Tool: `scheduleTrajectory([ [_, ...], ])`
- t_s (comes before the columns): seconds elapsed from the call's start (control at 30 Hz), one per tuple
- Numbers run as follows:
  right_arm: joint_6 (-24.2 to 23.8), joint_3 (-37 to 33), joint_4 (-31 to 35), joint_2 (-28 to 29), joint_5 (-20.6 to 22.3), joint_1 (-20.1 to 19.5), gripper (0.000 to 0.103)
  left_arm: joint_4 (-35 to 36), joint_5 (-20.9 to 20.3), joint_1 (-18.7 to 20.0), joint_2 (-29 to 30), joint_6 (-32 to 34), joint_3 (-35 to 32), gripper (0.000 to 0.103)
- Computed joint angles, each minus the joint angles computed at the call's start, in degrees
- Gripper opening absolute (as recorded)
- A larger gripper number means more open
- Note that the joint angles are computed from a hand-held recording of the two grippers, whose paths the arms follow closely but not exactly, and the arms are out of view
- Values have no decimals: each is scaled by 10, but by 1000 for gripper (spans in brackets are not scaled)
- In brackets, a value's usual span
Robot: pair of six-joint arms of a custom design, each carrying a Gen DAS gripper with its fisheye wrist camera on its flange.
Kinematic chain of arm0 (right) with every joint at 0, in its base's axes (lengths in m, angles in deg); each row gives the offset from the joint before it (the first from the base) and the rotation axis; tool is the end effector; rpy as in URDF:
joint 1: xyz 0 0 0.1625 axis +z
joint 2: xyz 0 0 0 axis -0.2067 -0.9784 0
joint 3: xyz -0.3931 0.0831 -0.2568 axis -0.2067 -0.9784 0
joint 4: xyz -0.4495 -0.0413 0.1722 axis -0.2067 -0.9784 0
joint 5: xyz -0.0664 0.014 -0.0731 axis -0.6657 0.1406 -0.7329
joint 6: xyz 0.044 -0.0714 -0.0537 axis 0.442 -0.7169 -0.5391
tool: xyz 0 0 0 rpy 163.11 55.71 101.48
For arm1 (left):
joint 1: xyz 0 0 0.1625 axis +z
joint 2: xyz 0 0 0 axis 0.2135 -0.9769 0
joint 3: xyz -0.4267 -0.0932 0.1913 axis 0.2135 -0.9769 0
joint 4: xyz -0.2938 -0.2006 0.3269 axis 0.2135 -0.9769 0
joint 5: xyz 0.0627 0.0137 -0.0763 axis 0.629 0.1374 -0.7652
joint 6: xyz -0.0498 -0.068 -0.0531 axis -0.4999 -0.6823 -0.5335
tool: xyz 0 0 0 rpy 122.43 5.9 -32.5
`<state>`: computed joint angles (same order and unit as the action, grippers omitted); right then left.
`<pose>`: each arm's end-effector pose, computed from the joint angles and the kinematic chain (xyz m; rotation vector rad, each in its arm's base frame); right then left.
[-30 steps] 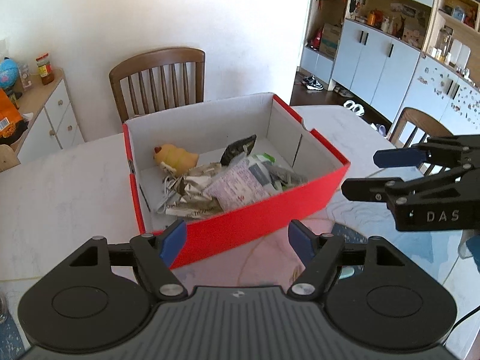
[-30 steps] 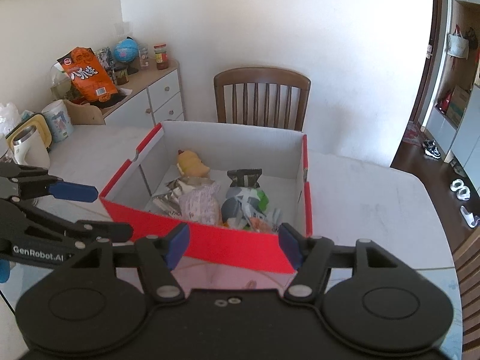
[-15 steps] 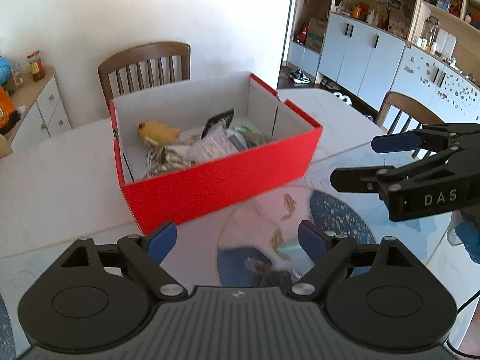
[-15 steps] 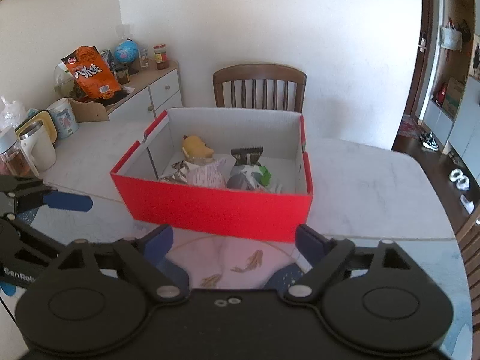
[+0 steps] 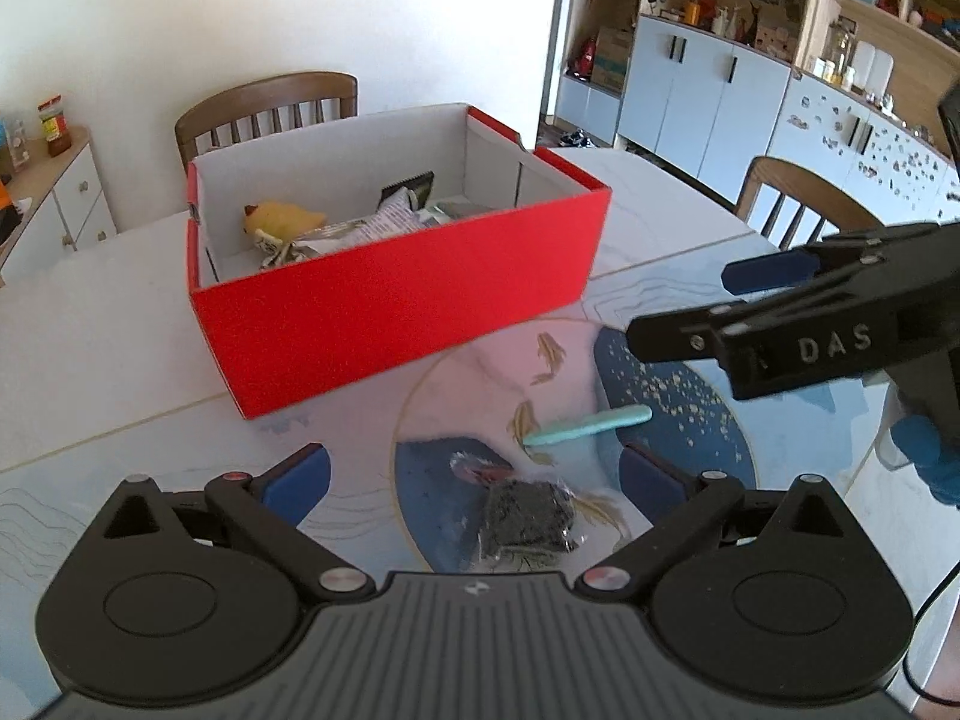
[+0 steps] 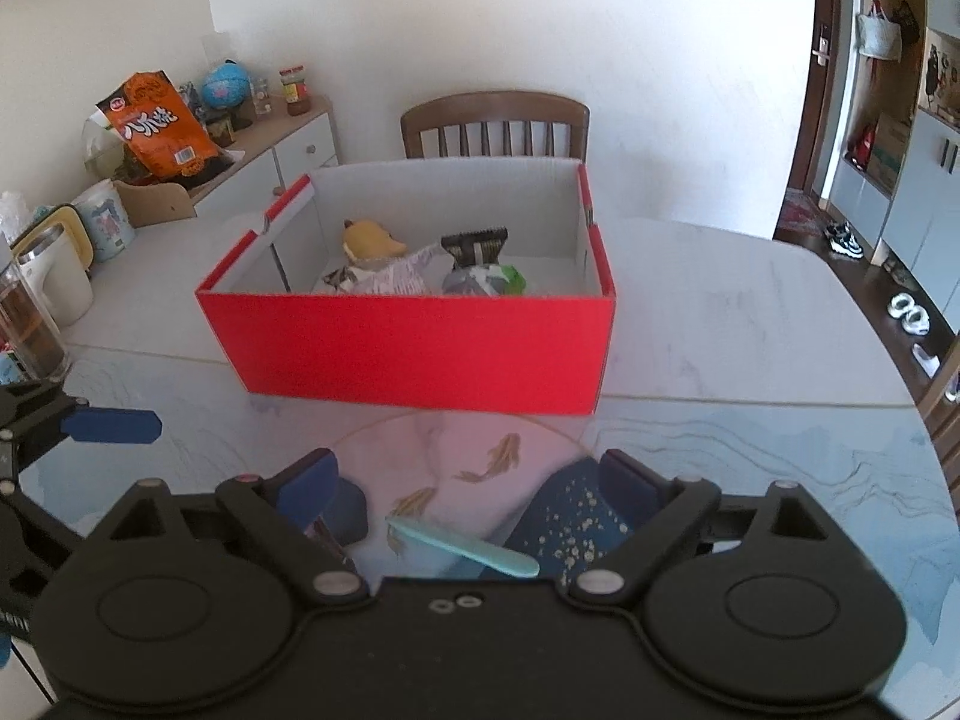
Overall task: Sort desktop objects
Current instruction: 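Move the left tool to the dark plastic bag while the right tool approaches the teal stick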
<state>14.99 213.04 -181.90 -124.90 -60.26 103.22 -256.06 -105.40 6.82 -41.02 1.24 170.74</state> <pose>0.1017 -0.2999 0.2229 0.5380 -2.3588 0.8590 -0.2555 -0.2982 0.0488 0.9032 2.3986 -0.6822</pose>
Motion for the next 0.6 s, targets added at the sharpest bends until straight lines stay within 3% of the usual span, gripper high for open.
scheduleTrajectory([
  [0.6,16,16,-119,104,7,-47,95,-85,5,-20,96,-15,15,103],
])
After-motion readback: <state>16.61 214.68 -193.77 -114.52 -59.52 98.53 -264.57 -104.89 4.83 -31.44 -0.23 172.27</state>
